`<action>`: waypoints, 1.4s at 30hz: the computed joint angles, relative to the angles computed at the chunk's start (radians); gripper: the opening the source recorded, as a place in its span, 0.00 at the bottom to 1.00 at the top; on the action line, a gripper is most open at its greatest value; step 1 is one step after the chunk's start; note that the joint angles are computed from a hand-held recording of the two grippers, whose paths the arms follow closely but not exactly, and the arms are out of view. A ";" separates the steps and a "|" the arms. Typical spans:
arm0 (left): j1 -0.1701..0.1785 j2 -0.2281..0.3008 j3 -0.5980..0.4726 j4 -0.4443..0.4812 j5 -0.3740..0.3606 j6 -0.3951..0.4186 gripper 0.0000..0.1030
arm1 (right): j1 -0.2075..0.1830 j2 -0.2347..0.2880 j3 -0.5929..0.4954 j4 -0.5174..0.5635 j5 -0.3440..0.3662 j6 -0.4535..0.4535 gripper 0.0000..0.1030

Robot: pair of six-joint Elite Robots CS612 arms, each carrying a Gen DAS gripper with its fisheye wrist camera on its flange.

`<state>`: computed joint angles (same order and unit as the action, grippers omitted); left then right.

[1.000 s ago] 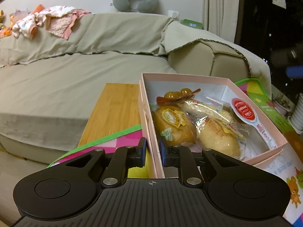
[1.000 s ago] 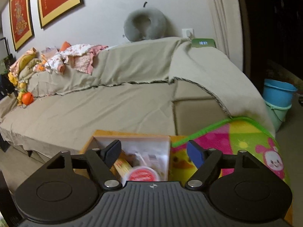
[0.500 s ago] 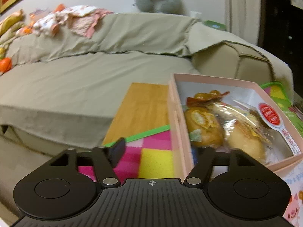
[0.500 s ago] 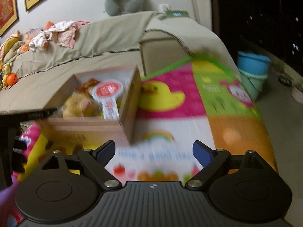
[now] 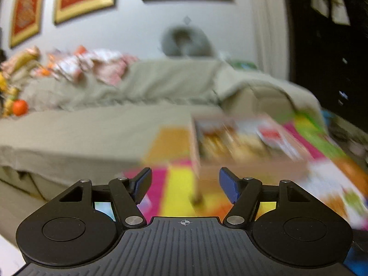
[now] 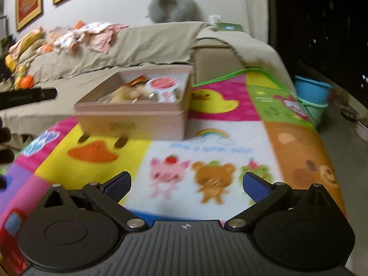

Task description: Organize objects

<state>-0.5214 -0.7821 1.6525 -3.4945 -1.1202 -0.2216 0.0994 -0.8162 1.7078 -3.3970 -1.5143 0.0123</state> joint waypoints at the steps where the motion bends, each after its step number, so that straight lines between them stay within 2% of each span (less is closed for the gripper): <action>1: -0.005 -0.003 0.018 0.008 -0.019 -0.003 0.69 | 0.006 0.007 -0.001 -0.007 -0.010 -0.008 1.00; 3: -0.016 -0.002 0.038 0.023 -0.037 -0.003 0.69 | 0.018 0.021 -0.017 0.016 -0.052 -0.010 1.00; 5: -0.025 0.003 0.049 0.009 -0.044 -0.002 0.69 | 0.027 0.029 -0.051 0.126 -0.108 0.000 1.00; 7: -0.030 0.002 0.056 0.010 -0.073 -0.027 0.69 | 0.016 0.027 -0.056 0.158 -0.078 0.047 1.00; 8: -0.030 0.003 0.055 0.021 -0.084 -0.037 0.69 | 0.012 0.031 -0.056 0.145 -0.073 0.037 1.00; 10: -0.038 0.009 0.044 0.060 -0.074 -0.047 0.69 | 0.003 0.052 -0.042 0.041 -0.050 0.000 1.00; 12: -0.045 0.015 0.030 0.114 -0.052 -0.049 0.70 | -0.011 0.054 -0.025 -0.012 -0.011 0.056 1.00; 13: -0.045 0.021 0.021 0.107 -0.048 -0.047 0.70 | -0.011 0.055 -0.020 -0.027 -0.016 0.070 1.00; 17: -0.041 0.030 0.003 0.131 -0.051 -0.070 0.73 | 0.020 0.059 -0.039 -0.001 -0.124 0.006 1.00; 21: -0.043 0.033 0.002 0.131 -0.040 -0.066 0.73 | 0.008 0.055 -0.040 0.018 -0.088 0.037 1.00; 28: -0.046 0.030 0.007 0.131 -0.032 -0.076 0.74 | 0.025 0.061 -0.053 0.029 -0.125 0.046 1.00; 42: -0.045 0.026 0.012 0.126 -0.040 -0.083 0.74 | 0.025 0.061 -0.048 0.017 -0.129 0.066 1.00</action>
